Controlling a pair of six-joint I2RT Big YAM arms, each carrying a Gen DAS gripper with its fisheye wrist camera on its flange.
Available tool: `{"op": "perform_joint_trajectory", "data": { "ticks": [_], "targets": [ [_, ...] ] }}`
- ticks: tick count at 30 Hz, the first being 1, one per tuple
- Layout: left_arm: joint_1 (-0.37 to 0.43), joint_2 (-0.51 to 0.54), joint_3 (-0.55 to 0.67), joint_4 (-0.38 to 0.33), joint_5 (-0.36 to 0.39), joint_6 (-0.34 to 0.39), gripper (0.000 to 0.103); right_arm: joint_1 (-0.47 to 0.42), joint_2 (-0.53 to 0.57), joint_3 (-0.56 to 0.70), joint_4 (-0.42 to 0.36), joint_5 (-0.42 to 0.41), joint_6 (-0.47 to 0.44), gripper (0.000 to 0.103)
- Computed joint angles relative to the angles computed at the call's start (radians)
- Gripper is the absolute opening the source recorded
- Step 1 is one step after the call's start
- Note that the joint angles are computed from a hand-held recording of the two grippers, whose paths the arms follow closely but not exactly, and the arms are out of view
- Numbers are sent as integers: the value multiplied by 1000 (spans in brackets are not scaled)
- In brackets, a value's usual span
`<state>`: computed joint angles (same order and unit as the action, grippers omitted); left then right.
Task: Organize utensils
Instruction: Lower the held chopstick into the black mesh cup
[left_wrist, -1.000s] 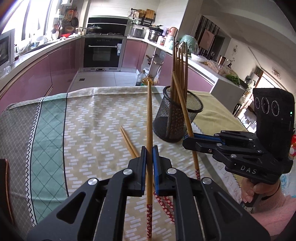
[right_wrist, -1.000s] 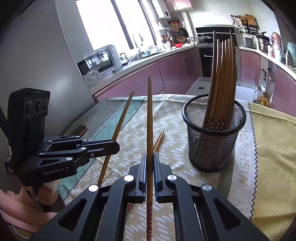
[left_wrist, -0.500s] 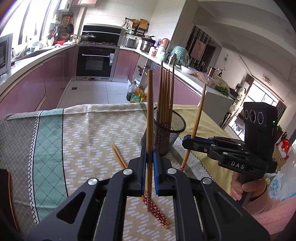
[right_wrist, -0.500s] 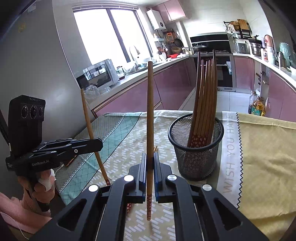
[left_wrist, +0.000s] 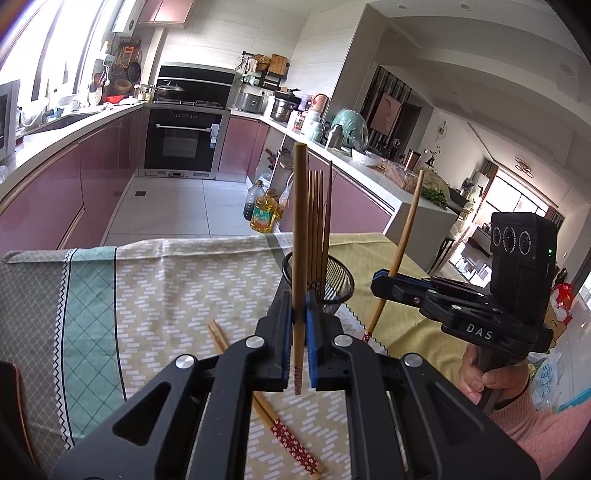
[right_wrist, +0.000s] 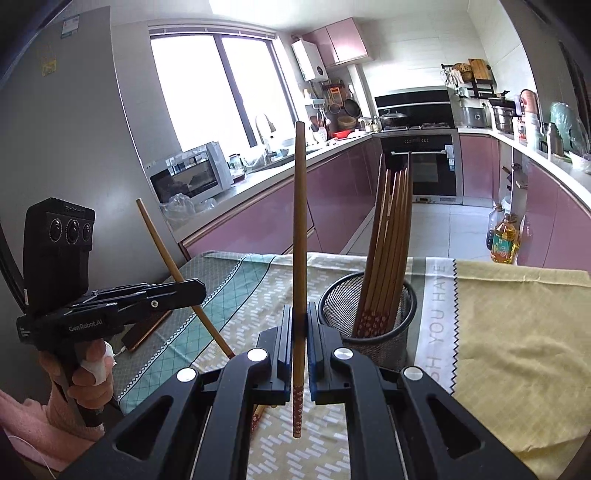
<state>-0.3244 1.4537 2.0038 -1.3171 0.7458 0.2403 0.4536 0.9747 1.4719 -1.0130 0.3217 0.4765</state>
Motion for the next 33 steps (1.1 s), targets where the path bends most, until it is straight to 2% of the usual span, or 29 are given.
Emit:
{"op": "perform_joint_trajectory", "data": {
  "ticks": [18, 33],
  "targets": [
    [-63, 71, 144, 43, -23, -52, 7, -62, 16, 74, 23, 16, -82, 6],
    [-83, 122, 248, 73, -11, -116, 7, -133, 57, 129, 43, -28, -131, 6]
  ]
}}
